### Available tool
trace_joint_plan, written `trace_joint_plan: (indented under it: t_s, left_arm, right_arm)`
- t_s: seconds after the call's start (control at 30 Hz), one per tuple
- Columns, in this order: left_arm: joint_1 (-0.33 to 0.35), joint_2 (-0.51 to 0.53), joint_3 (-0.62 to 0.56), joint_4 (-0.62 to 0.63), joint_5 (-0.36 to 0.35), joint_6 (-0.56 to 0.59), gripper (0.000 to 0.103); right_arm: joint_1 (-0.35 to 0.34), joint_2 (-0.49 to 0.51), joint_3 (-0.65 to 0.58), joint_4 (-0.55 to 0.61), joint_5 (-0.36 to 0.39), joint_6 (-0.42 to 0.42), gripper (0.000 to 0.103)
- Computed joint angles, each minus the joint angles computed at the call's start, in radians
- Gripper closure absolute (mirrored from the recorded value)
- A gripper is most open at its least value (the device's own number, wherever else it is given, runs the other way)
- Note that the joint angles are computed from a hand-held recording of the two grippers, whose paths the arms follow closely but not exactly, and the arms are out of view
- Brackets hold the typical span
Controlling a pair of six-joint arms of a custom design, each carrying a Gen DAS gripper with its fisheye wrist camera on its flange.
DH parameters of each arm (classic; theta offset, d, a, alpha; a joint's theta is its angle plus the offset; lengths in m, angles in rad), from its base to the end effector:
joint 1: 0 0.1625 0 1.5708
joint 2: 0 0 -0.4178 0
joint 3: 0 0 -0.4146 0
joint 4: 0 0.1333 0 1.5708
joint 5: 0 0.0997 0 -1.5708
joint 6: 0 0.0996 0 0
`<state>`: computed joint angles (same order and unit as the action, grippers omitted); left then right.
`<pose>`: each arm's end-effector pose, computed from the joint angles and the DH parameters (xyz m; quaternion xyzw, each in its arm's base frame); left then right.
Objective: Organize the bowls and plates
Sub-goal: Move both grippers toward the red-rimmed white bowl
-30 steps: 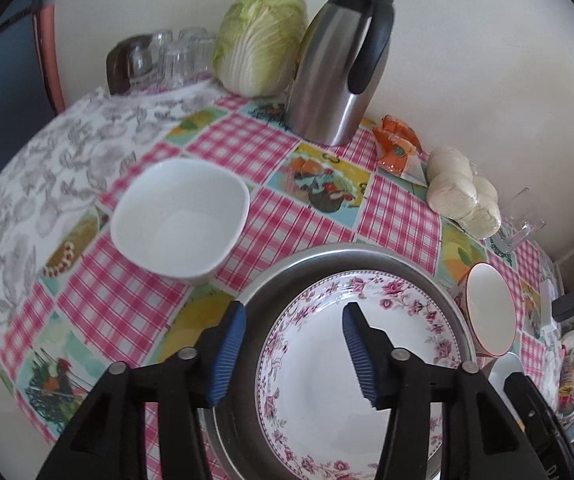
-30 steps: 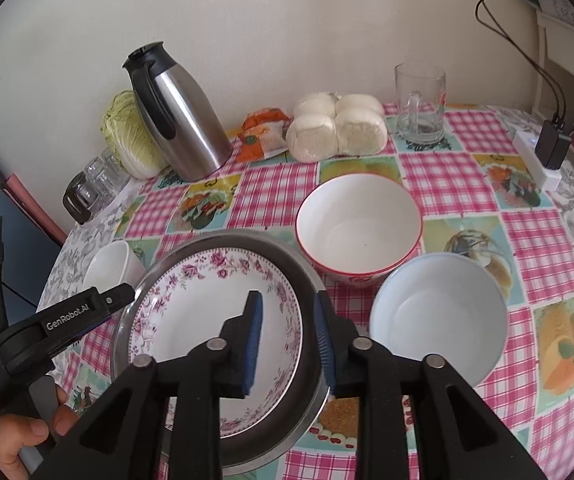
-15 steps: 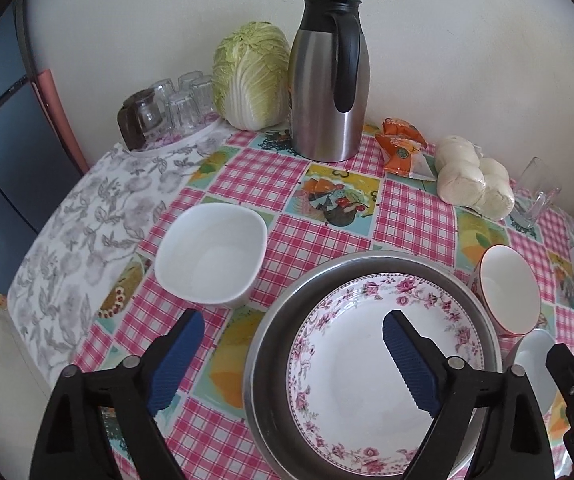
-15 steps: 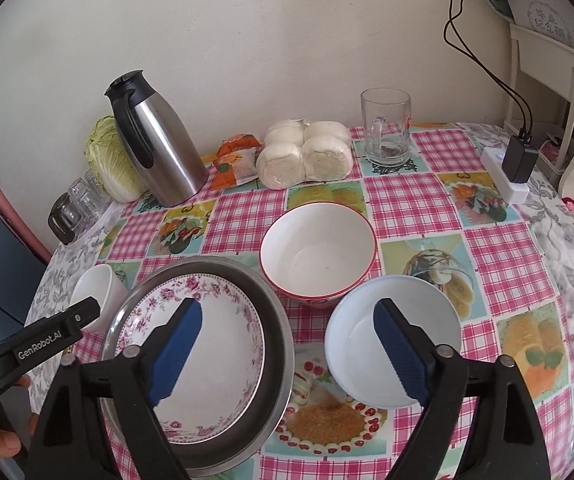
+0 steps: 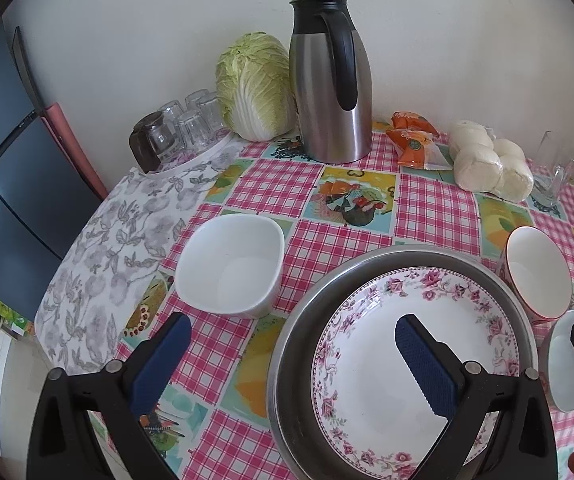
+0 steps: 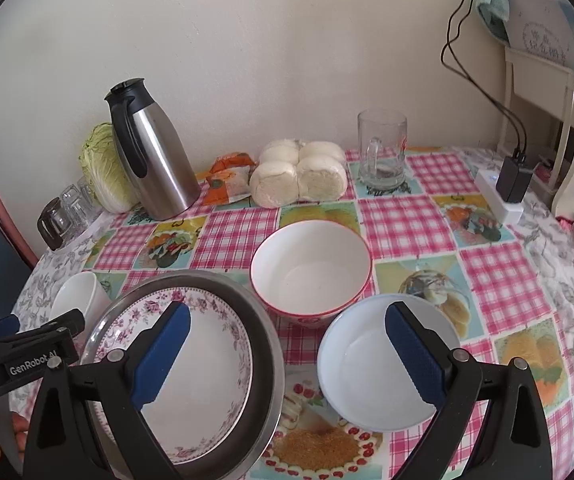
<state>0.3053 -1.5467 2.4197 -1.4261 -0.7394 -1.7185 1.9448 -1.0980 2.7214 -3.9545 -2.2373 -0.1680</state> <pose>-0.1970 -0.2790 0.1424 0.0123 0.8227 -0.3165 0.4721 0.1744 -0.2481 0.1324 0.1180 -0.8780 0.3800 0.2661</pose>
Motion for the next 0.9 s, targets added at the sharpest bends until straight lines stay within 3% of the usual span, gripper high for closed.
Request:
trace_joint_plan:
  t_s: [0.1, 0.2, 0.5, 0.7, 0.9]
  left_arm:
    - [0.004, -0.009, 0.009, -0.016, 0.006, 0.008, 0.000]
    - [0.011, -0.020, 0.020, -0.044, 0.008, 0.028, 0.000]
    - [0.020, -0.053, 0.045, -0.112, 0.012, 0.073, 0.000]
    - [0.030, -0.069, 0.058, -0.163, 0.019, 0.104, 0.000]
    - [0.037, -0.063, 0.059, -0.191, 0.026, 0.131, 0.000]
  right_arm:
    - [0.014, 0.079, -0.009, -0.143, -0.032, -0.061, 0.005]
    - [0.008, 0.089, -0.007, -0.185, -0.022, -0.060, 0.004]
    - [-0.034, -0.006, 0.018, -0.036, 0.005, -0.002, 0.004]
    - [-0.004, -0.033, 0.005, 0.027, -0.111, -0.109, 0.004]
    - [-0.035, -0.143, 0.017, 0.136, -0.103, -0.151, 0.004]
